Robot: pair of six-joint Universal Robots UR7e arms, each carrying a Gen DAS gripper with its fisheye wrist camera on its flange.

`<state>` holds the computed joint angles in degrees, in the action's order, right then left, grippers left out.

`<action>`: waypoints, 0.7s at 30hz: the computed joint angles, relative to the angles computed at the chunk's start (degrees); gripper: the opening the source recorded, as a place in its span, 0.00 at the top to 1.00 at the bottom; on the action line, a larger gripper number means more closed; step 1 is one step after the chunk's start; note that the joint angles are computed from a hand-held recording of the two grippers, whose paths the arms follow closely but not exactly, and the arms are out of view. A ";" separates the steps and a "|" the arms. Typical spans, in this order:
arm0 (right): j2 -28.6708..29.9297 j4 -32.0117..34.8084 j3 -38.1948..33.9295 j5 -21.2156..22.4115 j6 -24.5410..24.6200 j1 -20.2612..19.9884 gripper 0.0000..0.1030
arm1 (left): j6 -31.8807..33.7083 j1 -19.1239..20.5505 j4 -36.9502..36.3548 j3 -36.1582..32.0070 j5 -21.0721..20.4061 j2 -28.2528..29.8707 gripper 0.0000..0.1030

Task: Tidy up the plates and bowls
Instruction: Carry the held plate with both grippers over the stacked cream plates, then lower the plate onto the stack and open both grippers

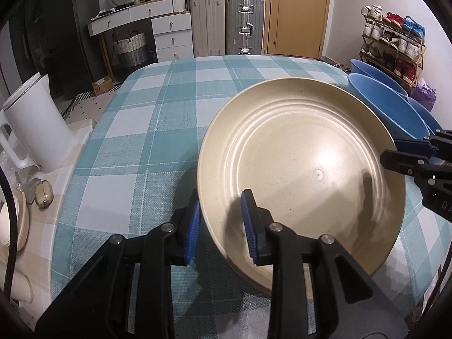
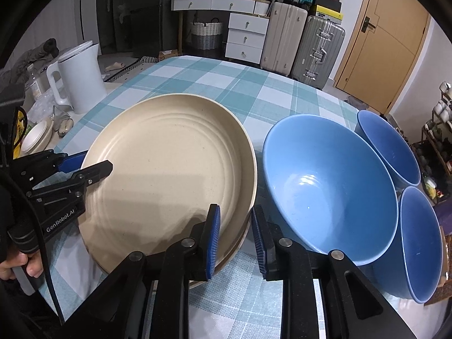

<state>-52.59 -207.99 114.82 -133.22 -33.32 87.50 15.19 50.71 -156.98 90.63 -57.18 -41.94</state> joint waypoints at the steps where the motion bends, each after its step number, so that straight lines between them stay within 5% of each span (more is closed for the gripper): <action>1: 0.17 -0.24 -0.07 -0.21 -0.28 0.00 0.76 | 0.19 0.02 -0.02 -0.01 0.05 0.14 0.75; 21: 1.62 -3.00 0.73 -0.40 -0.39 -0.78 0.76 | 2.09 -0.19 -0.82 0.39 1.94 0.93 0.75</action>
<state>-50.97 -210.99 115.55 -133.61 -33.72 86.73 17.27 50.52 -157.80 91.02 -55.23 -41.01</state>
